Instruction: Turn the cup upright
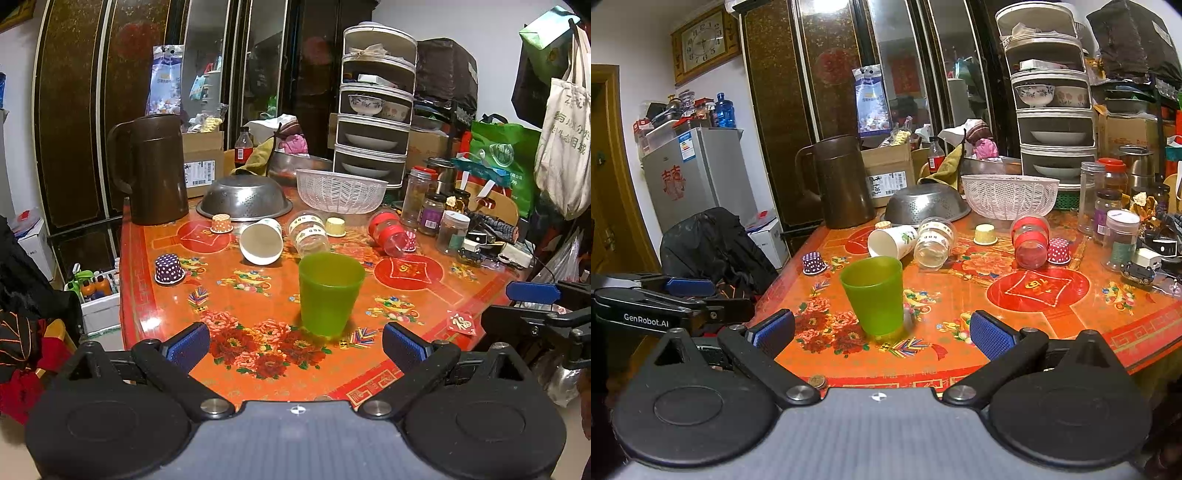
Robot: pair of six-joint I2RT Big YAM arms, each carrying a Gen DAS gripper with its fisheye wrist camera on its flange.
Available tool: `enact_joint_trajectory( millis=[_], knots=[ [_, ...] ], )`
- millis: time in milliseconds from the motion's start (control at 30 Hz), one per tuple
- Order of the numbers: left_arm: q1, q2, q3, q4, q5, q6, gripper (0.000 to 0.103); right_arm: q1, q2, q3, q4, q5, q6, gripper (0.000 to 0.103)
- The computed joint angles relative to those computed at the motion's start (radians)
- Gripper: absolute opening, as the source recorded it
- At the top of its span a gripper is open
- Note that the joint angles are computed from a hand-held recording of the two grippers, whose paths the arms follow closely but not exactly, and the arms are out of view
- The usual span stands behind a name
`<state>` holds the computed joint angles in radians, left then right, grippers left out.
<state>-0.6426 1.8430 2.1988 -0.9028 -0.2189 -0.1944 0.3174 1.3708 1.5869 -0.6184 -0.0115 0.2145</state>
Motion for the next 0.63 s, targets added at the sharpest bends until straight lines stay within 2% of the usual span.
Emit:
enact_joint_trajectory(
  millis=[233, 533, 633],
  knots=[
    [0.0, 0.0, -0.001, 0.001, 0.001, 0.002, 0.101, -0.001, -0.001, -0.001, 0.001, -0.001, 0.0, 0.102],
    [-0.011, -0.012, -0.032, 0.045, -0.018, 0.028, 0.101, 0.002, 0.002, -0.005, 0.007, 0.0, -0.007, 0.102],
    [-0.015, -0.023, -0.06, 0.086, -0.066, 0.043, 0.101, 0.005, 0.008, -0.016, 0.035, -0.008, -0.021, 0.102]
  ],
)
